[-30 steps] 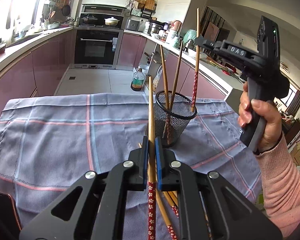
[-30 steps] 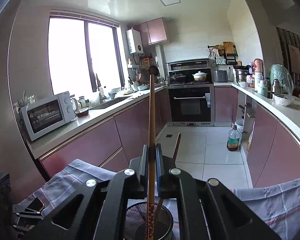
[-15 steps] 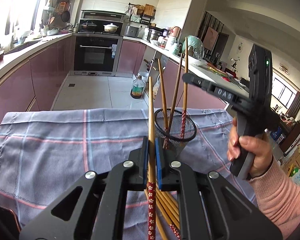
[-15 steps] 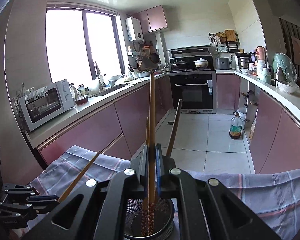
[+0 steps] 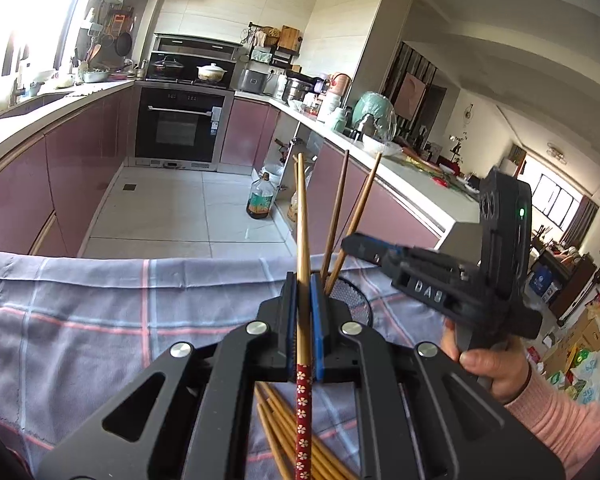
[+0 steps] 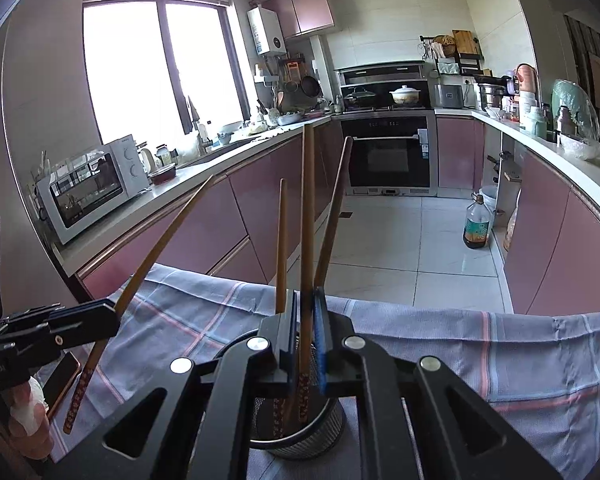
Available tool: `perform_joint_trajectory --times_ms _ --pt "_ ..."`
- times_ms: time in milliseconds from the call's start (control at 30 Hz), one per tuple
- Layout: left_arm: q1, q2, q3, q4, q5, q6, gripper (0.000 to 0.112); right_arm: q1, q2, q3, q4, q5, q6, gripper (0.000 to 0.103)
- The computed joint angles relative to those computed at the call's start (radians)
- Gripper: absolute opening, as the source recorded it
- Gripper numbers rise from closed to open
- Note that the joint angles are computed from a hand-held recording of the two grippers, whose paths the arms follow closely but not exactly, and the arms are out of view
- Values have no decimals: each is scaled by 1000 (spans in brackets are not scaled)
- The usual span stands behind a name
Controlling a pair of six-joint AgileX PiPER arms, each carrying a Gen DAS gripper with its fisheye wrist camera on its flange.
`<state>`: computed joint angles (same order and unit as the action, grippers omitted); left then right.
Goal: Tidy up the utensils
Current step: 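Lower both held chopsticks tip-first into the black mesh cup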
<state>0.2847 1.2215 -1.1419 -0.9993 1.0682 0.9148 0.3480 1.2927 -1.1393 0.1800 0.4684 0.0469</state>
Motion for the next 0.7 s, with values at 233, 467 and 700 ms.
perform_joint_trajectory --times_ms 233,467,700 --pt "-74 67 -72 -41 -61 -55 7 -54 -38 26 152 35 -115 23" --pt "-191 126 -114 -89 -180 -69 7 -109 -116 94 276 46 -231 23" --pt "-306 214 -150 -103 -332 -107 7 -136 -165 132 343 60 -297 23"
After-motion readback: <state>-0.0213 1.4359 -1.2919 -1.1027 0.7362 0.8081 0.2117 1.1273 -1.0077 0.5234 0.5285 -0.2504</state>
